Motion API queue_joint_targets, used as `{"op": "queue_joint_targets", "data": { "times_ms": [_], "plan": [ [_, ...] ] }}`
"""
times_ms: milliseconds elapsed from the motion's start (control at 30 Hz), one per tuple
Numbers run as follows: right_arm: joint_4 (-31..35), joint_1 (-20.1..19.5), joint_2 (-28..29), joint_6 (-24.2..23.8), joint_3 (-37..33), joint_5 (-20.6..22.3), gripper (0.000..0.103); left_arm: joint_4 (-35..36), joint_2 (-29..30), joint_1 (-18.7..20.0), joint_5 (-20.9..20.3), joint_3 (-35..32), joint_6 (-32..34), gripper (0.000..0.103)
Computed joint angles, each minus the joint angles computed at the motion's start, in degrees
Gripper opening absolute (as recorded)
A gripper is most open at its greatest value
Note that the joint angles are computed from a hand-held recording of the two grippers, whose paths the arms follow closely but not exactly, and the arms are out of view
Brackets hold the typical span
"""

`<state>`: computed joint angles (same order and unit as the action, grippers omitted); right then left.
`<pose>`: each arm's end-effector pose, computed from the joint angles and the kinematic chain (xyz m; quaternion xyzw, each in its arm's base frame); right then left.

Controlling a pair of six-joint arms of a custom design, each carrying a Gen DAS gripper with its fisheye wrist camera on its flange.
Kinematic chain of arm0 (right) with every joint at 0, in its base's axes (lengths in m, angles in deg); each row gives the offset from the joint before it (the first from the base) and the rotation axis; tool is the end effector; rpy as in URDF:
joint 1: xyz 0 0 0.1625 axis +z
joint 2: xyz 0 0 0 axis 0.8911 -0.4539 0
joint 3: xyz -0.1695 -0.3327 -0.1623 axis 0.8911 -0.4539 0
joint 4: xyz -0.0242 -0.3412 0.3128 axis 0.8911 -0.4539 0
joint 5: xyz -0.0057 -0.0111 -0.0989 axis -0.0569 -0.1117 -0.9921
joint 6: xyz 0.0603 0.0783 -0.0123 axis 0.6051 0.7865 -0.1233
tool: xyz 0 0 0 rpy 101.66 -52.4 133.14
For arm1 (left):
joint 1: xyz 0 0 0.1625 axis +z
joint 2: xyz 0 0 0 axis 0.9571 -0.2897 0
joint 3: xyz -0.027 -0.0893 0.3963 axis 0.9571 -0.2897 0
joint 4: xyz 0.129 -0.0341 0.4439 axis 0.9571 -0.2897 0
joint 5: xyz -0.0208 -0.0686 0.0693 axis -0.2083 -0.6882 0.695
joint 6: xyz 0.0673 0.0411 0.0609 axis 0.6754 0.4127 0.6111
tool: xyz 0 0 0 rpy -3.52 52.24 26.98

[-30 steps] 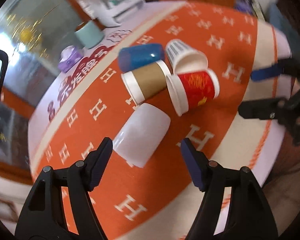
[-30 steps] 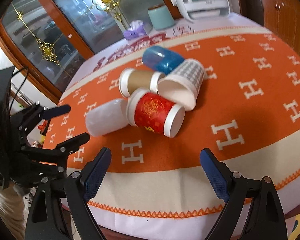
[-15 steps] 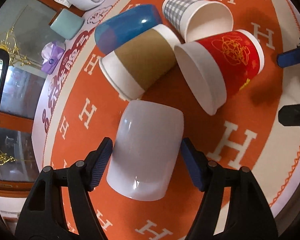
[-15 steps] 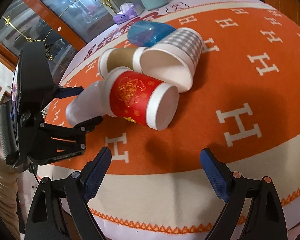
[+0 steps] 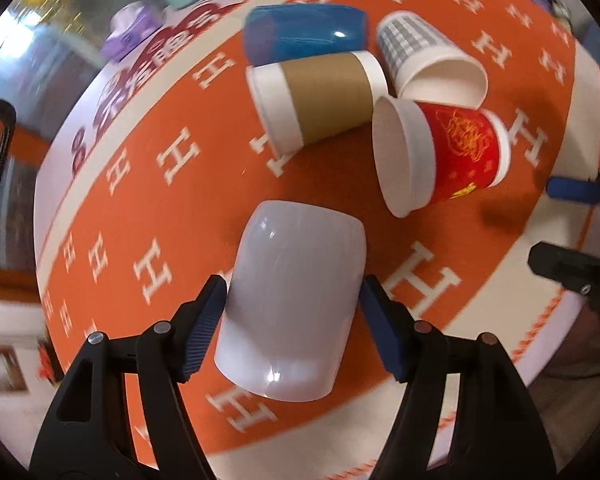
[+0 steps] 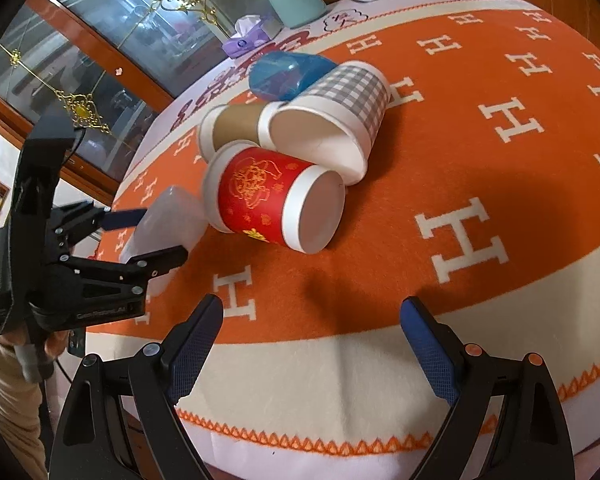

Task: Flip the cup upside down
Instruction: 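Close the left gripper around the white cup and lift it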

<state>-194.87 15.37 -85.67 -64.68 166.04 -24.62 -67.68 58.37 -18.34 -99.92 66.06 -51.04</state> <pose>-0.0316 -0.6946 0.2345 -0.0439 -0.9543 0.2435 0.1678 -0.3130 -0.8045 -0.0428 0.3733 0.8278 0.0015 0.4189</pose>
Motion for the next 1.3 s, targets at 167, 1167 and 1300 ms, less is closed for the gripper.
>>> {"op": "queue_joint_targets", "data": {
  "times_ms": [167,1167,1300],
  "plan": [
    [-1.81,0.84,-2.1,0.65,1.86,0.41,0.092,4.17,-4.33,-0.94,-5.53,3.6,-13.57,0.066],
    [-7.02,-1.51,-13.71,1.47,14.79,-1.72,0.092,-24.22,-10.46,0.43,-27.87,25.89,-52.23,0.071],
    [-6.52,-1.6,-13.43,1.54,14.55,-1.83,0.092,-23.97,-9.21,1.18,-31.55,24.23,-50.87,0.077]
  ]
}}
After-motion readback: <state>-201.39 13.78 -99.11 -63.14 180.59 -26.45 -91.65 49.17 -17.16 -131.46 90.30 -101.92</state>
